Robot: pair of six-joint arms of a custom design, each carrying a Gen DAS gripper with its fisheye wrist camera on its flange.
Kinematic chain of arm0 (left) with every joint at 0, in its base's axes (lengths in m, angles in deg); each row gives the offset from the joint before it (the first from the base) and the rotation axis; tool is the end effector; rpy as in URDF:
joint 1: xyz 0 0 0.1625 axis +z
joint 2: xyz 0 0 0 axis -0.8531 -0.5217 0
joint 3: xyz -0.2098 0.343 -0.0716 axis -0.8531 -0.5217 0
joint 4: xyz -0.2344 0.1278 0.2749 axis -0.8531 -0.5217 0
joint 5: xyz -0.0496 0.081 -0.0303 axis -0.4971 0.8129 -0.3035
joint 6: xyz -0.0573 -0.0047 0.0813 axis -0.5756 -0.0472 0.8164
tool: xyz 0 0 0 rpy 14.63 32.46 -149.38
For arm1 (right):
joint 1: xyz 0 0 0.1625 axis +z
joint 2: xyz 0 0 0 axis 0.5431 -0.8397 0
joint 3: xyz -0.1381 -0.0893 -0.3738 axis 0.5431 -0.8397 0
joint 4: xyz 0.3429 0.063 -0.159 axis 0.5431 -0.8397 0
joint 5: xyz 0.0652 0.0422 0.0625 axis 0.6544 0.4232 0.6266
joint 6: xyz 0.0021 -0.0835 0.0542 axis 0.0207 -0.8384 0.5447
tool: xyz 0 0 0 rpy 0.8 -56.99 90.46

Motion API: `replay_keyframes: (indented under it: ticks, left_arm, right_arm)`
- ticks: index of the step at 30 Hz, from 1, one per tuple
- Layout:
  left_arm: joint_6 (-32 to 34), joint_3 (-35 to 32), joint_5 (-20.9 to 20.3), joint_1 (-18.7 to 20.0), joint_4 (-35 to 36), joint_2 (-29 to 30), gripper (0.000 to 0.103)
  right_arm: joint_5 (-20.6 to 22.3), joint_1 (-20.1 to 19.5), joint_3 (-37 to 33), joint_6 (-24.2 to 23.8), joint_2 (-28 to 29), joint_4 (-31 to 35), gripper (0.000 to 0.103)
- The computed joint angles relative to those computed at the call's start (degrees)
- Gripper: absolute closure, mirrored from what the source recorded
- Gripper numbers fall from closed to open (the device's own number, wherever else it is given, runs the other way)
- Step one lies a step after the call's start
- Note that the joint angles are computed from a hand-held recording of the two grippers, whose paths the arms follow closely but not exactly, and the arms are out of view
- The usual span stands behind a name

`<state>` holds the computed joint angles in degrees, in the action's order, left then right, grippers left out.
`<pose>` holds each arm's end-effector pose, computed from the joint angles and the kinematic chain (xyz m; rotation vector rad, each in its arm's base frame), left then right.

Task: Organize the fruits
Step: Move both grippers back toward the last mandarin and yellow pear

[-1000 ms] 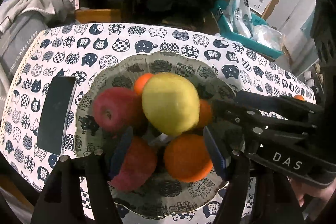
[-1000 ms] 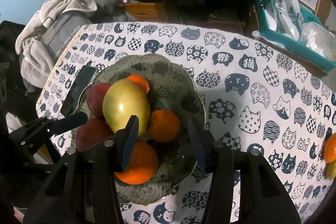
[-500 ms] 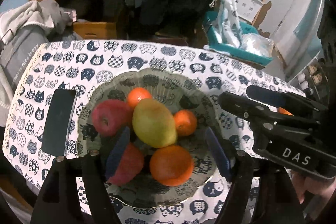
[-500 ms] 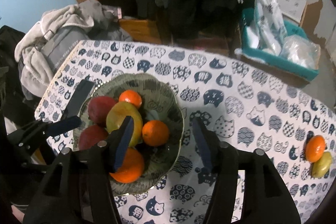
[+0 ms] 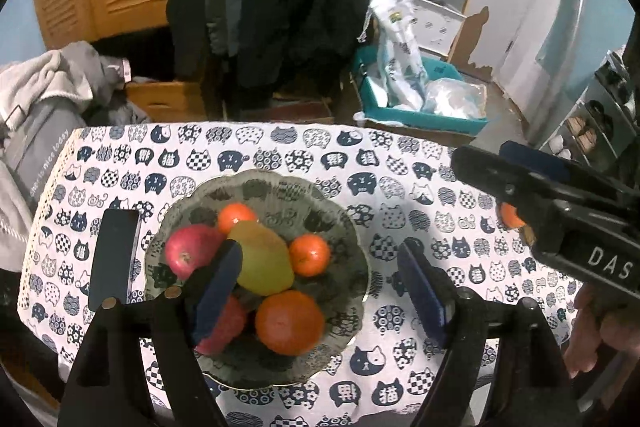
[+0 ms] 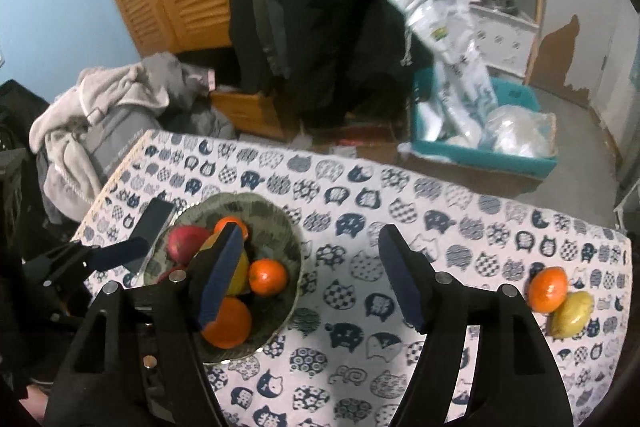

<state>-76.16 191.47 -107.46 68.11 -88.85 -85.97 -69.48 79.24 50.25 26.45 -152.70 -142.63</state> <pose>-0.3052 -0.2536 0.1444 0.1567 2.3670 -0.8020 0.2293 -0.3167 0.2522 0.8875 -2.5124 0.6200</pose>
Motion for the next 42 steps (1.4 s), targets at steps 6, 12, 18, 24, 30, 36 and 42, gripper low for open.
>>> replay_keyframes:
  ticks: [6,12,18,24,30,36,42]
  left_arm:
    - [0.8,-2.2,0.7,-1.1,0.9,2.0,0.016]
    - [2.8,-4.1,0.7,-1.5,-0.5,4.5,0.016]
    - [5.0,-6.2,0.8,-2.0,-2.0,7.2,0.016]
    - [7.8,-8.5,0.6,-2.3,-3.6,10.3,0.016]
    - [10.6,-10.7,0.3,-2.2,-6.0,13.4,0.016]
    - [13.4,-12.7,-0.1,-2.1,-8.3,16.4,0.016]
    - [15.6,-14.5,-0.4,-1.9,-10.0,19.0,0.016]
  right_arm:
    - [-0.9,-0.1,0.4,-1.0,-4.2,0.0,0.027]
    - [-1.1,-1.0,1.0,-2.8,-8.3,0.1,0.026]
    - [-2.1,-2.0,1.9,-4.8,-12.0,-0.4,0.024]
    - [-1.6,-4.5,2.6,-6.2,-17.0,1.8,0.024]
    - [-1.5,-8.0,3.1,-8.2,-21.5,3.1,0.024]
    - [0.2,-12.3,2.6,-9.5,-25.7,4.9,0.024]
    - [1.3,-15.4,2.1,-10.8,-28.5,5.6,0.024]
